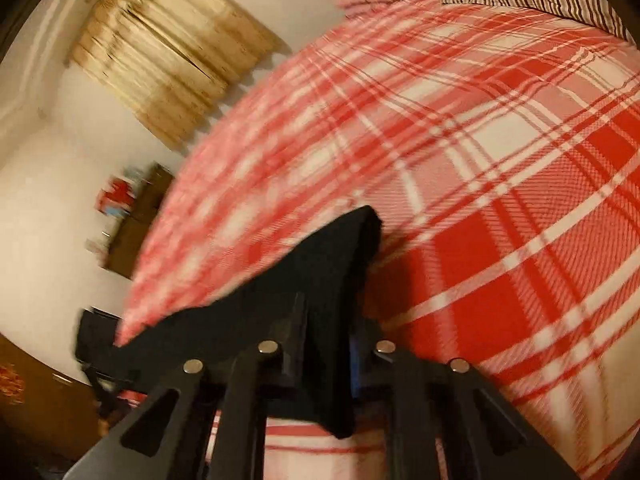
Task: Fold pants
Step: 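Grasp the pants end with the right tool and lift it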
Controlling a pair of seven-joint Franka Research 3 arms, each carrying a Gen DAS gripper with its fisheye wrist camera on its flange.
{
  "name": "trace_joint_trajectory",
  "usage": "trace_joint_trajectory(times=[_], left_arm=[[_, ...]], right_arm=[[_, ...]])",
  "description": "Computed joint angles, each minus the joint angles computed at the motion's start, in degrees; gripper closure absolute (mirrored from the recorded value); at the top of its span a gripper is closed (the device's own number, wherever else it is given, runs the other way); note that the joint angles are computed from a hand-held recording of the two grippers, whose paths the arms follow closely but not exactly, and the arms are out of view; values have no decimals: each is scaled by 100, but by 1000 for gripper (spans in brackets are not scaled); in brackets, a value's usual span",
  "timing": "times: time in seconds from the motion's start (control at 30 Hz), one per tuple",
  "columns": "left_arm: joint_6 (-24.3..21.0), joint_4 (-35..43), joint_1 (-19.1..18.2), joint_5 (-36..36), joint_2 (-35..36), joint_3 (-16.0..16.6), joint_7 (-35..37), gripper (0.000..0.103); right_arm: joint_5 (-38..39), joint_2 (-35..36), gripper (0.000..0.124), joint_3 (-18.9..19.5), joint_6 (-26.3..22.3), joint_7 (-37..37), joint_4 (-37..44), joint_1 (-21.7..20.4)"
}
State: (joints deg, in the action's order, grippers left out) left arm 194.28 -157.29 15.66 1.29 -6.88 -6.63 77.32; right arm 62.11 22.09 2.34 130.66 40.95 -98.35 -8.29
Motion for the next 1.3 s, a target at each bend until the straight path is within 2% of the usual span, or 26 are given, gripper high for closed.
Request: trace_joint_trajectory(times=[0.07,0.17,0.4,0.5,0.67,0.77,0.87,0.93,0.97,1.03,1.07,1.1,1.2,1.27,1.3], left_arm=[[14,-3,-49,61,-9,46,-27,0],[66,-13,-106,129,-36,79,-53,0],[274,-121,-492,985,-163,699,-683,0],[377,-160,-605,1435,-204,976,-1014,0],[513,-182,-663,2090,-204,1242,-1538,0],[574,-75,-912,3089,-102,1743,-2349,0],[553,122,-1041,3983,30,2009,-3120,0],[525,271,-1071,4438,119,2037,-3537,0],[527,353,-1090,4732,158,2067,-3784,0],[564,544,-1099,5220,263,2037,-4191,0],[569,659,-1097,5438,323,1991,-4380,0],[571,811,-1100,5740,399,1946,-4640,0],[674,1360,-1018,6863,682,1756,-5662,1],[789,1814,-899,7689,938,1555,-6521,3],[854,2171,-843,8309,1130,1426,-7180,7]], right_arm=[[281,-259,111,87,-28,-219,-239,-15],[564,-633,112,145,-9,-496,-526,190],[882,-945,112,282,-143,-776,-687,945],[744,-848,112,402,-47,-802,-592,1341],[354,-458,112,584,255,-636,-418,1847],[1,-117,112,686,349,-433,-242,2059],[-598,165,112,725,548,-178,-141,2297],[-869,284,111,742,612,30,-73,2331],[-967,343,106,756,552,78,-9,2300],[-1099,341,88,784,490,92,-18,2229],[-1081,297,73,823,397,-2,-46,2153],[-1022,229,68,865,261,-164,-92,2062],[-915,-69,68,846,306,-586,-400,1979],[-748,-145,68,793,351,-767,-480,1906],[-590,-157,68,768,322,-798,-503,1832]])
